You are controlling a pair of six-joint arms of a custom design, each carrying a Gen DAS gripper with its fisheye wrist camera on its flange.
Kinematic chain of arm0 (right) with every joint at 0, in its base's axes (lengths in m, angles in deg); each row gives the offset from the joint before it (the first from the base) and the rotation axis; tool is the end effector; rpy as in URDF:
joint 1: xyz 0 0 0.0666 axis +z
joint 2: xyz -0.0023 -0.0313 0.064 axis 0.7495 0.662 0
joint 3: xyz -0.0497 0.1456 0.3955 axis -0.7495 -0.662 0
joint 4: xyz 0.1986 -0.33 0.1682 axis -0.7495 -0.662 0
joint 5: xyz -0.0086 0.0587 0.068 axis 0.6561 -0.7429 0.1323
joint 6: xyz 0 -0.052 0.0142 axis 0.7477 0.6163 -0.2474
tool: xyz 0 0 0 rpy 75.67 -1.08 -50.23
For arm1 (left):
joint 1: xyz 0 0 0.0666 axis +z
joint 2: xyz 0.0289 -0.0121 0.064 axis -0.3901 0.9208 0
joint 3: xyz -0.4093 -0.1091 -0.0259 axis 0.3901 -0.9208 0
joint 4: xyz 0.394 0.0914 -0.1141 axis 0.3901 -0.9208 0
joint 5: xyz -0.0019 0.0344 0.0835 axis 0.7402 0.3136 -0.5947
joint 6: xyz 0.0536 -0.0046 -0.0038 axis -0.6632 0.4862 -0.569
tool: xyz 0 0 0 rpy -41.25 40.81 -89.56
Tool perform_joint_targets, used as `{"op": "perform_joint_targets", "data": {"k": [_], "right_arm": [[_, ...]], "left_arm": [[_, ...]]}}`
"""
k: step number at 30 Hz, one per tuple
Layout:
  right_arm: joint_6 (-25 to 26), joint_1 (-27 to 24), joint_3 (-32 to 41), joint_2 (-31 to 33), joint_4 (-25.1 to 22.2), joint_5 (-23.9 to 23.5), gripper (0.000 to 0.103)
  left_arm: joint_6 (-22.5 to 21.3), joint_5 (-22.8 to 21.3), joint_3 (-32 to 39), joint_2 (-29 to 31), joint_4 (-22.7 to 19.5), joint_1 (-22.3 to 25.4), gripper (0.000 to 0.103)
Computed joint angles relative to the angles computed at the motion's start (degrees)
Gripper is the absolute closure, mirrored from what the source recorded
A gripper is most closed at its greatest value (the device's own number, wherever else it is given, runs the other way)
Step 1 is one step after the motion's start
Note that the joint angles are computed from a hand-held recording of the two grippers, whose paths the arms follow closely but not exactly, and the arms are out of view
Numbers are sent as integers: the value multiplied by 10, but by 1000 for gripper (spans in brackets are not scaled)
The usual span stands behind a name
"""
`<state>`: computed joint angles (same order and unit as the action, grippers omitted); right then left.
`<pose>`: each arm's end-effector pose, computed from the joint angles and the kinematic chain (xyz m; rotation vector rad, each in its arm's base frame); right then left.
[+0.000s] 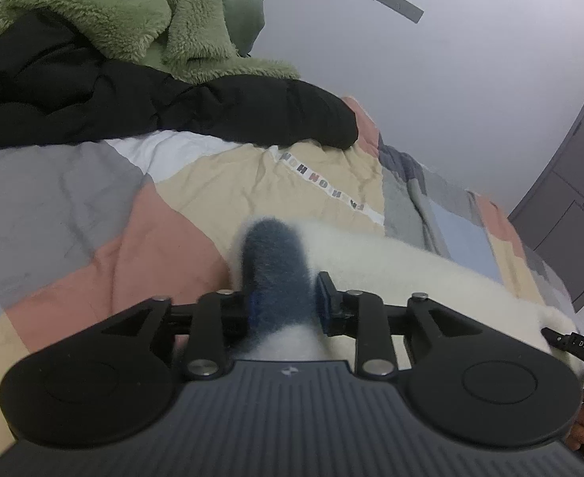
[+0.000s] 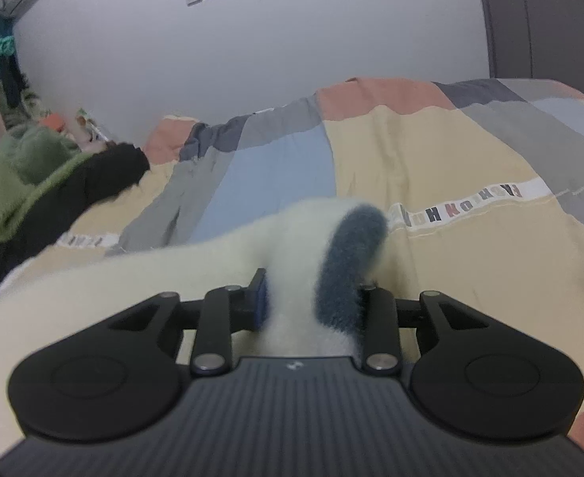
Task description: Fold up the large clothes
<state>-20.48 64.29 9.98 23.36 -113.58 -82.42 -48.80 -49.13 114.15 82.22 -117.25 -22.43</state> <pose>0.5292 0.1531 0.5722 -0.1108 2.1059 0.4362 0.4309 0.0063 0.5986 -0.6437 2.0352 -0.2496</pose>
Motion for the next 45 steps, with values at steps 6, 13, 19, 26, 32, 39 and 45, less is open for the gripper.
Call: {"op": "perform_joint_targets", "data": {"k": [6,13,19,26,32,39,45], "right_arm": [[-22,8,-17,-38,-13,21,65],[-74,4,-65,-112,-8,-2,42],[-106,9,-83,-153,-7,-55,28],[-200,8,-106,-164,-39,-188,17],[-337,-1,-129,-134,-67,-301,16],[-432,-5,-154,-106,20,-283,16],[-598,-29,-200,-121,143,-290,16]], "left_arm": [[-16,-71,1,-35,-7,-41,39],[38,-69,-11,-85,-22,-115,35],[103,-27,-25,-98,-40,-165,32],[250,77,-69,-106,-9,-139,17],[355,163,-110,-104,25,-109,14],[430,177,-143,-97,87,-96,12],[482,65,-164,-128,104,-93,12]]}}
